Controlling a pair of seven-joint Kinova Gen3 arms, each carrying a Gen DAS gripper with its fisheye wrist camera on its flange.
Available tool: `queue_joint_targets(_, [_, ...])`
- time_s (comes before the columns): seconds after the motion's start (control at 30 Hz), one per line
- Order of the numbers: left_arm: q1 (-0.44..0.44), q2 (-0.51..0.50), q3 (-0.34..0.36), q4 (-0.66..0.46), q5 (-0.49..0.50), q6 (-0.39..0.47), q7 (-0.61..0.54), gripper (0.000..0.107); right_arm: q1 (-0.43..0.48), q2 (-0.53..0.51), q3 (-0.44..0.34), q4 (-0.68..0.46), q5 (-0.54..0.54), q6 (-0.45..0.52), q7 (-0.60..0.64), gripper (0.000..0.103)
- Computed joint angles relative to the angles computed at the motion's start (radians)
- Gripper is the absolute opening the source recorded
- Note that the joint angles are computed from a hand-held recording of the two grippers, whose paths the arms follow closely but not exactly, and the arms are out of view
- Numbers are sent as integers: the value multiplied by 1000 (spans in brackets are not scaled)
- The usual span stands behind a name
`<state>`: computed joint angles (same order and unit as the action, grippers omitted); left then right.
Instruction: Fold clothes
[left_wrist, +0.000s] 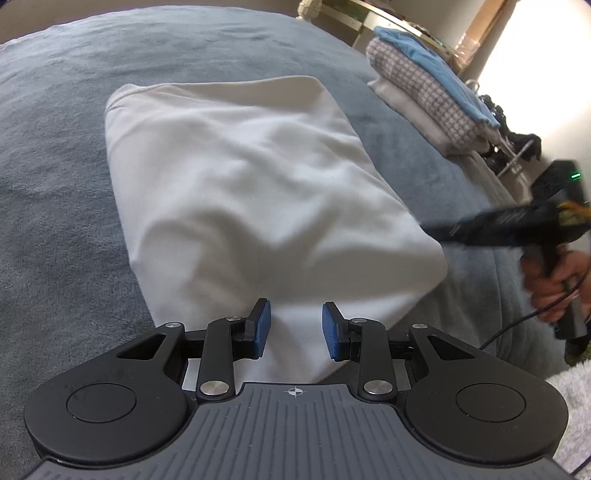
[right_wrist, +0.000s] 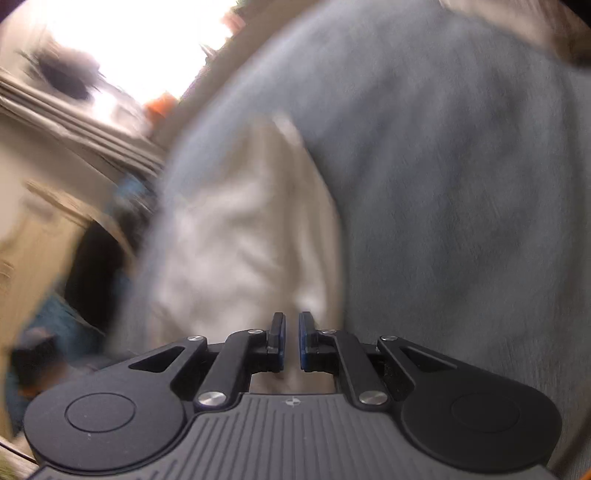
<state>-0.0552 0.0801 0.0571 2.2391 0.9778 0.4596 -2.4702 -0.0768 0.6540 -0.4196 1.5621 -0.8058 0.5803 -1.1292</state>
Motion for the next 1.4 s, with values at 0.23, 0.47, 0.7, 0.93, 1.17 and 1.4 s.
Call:
queue_joint_targets(0.23, [4, -22, -10, 5, -55, 43, -9, 30, 119, -16, -150, 91, -110, -102, 98, 8])
queue_joint_targets(0.47, [27, -33, -7, 21, -104, 27, -11, 31, 113, 8, -157, 57, -114, -16, 169, 32])
queue_joint_targets(0.7, [32, -36, -11, 28, -103, 49, -51, 36, 29, -43, -92, 44, 0, -26, 175, 3])
queue_joint_targets(0.93, [-40, -21, -51, 19, -4, 190, -147, 36, -15, -60, -33, 51, 87, -10, 96, 4])
queue_joint_targets(1.17, [-76, -12, -74, 38, 111, 224, -253, 36, 1, -113, -29, 19, 57, -24, 161, 6])
queue_joint_targets(1.4, [-31, 31, -19, 52, 94, 98, -172, 36, -245, 20, 129, -226, 173, 15, 234, 5])
